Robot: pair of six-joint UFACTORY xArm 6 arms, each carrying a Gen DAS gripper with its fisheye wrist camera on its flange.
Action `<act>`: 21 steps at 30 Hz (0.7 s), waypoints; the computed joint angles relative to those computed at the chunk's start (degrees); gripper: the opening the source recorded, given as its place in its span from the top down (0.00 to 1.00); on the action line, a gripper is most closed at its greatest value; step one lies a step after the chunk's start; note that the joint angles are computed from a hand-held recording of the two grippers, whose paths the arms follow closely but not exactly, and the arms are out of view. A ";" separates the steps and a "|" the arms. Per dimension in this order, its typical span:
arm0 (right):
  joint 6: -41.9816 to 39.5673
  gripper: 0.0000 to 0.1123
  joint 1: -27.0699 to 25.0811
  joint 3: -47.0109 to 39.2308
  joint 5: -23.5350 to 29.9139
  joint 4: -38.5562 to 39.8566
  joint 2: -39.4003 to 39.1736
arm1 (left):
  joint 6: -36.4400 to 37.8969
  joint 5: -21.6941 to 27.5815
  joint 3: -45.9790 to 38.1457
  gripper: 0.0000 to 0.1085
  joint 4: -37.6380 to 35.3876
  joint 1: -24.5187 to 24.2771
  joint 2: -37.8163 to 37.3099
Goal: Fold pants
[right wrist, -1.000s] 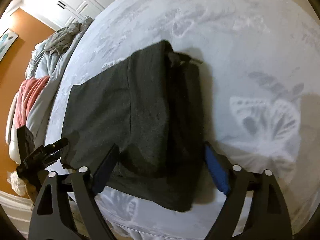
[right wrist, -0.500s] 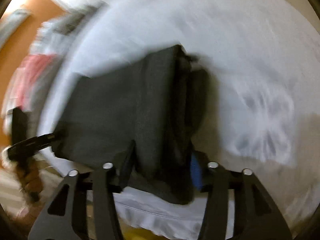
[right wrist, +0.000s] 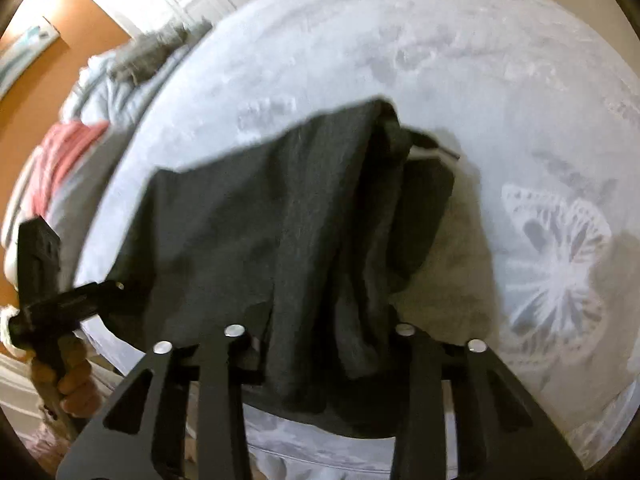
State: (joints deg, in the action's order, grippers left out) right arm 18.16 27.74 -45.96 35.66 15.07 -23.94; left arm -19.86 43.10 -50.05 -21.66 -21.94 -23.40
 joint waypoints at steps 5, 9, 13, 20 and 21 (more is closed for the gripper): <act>4.03 0.75 2.28 0.53 -8.42 -10.31 -3.74 | -0.22 -6.54 -1.43 0.84 6.70 -2.97 -3.21; 8.52 0.75 3.22 0.95 -16.63 -18.51 -5.40 | -3.39 -11.87 -1.51 0.84 15.99 -3.86 -6.16; 12.21 0.75 2.59 1.25 -25.30 -24.12 -6.15 | -4.66 -15.14 -2.09 0.84 22.68 -3.00 -8.81; 10.82 0.75 1.88 -4.05 -32.77 -24.35 -2.03 | -10.70 -17.33 -8.47 0.84 38.18 -1.43 -7.58; 8.71 0.75 1.99 -6.04 -32.77 -22.50 -0.56 | -10.66 -17.45 -9.88 0.84 38.47 -1.03 -6.81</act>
State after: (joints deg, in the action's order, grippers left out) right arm 26.87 29.74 -52.00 2.89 -7.44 -24.50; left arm -30.52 25.65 -59.94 16.81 -22.97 -30.20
